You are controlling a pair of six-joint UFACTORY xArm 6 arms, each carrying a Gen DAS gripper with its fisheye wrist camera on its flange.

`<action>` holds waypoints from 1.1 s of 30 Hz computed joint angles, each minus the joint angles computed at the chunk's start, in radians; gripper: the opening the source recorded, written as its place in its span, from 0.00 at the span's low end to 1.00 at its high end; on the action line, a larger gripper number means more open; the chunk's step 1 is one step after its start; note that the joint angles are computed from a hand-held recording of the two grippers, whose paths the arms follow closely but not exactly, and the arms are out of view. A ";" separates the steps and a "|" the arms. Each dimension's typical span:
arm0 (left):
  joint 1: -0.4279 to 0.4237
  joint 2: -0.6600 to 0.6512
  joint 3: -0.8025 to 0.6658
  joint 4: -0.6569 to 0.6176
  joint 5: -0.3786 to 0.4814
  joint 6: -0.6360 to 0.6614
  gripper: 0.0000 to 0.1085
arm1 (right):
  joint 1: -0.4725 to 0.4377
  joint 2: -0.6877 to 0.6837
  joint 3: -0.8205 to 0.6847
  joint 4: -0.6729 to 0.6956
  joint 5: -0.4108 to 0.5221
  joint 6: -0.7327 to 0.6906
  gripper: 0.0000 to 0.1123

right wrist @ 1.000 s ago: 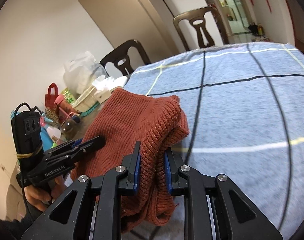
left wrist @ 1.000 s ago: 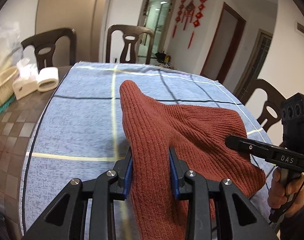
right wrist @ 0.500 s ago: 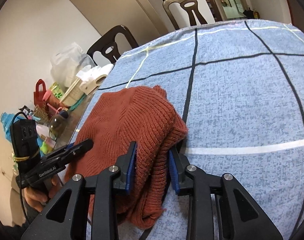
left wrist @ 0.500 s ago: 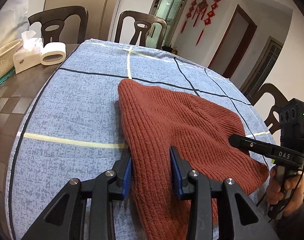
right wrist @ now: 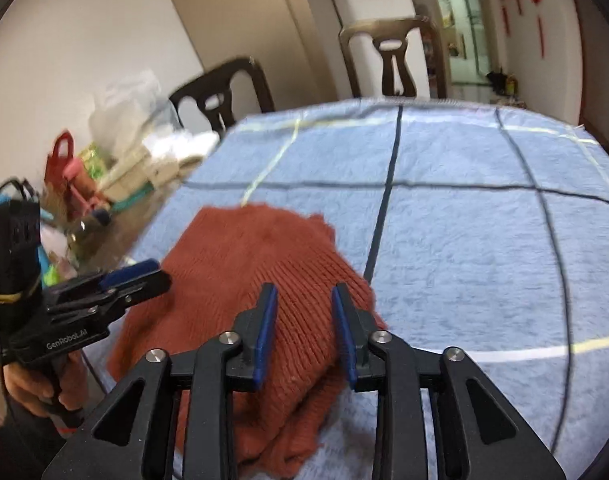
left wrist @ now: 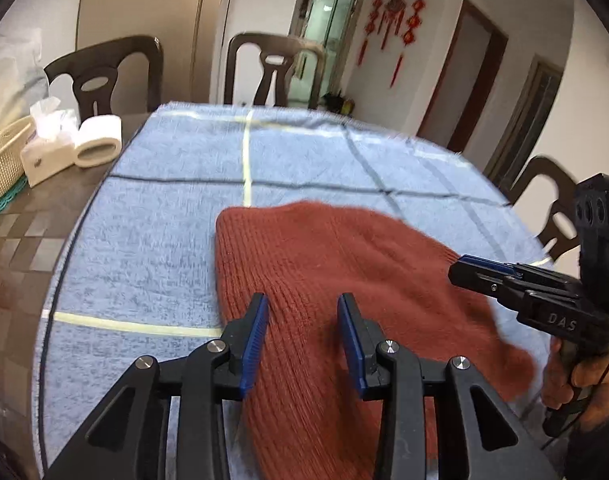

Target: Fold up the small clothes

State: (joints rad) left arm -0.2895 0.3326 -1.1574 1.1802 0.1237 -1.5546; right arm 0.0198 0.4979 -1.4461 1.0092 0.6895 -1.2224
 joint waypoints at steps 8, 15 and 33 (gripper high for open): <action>-0.012 -0.013 0.006 0.031 0.021 -0.012 0.36 | -0.031 -0.006 0.001 0.026 0.030 -0.014 0.15; -0.055 -0.186 0.154 0.329 0.039 -0.329 0.36 | -0.077 -0.241 0.257 0.144 0.139 -0.286 0.15; -0.076 -0.143 0.187 0.225 0.058 -0.296 0.36 | -0.055 -0.227 0.330 0.165 0.029 -0.343 0.10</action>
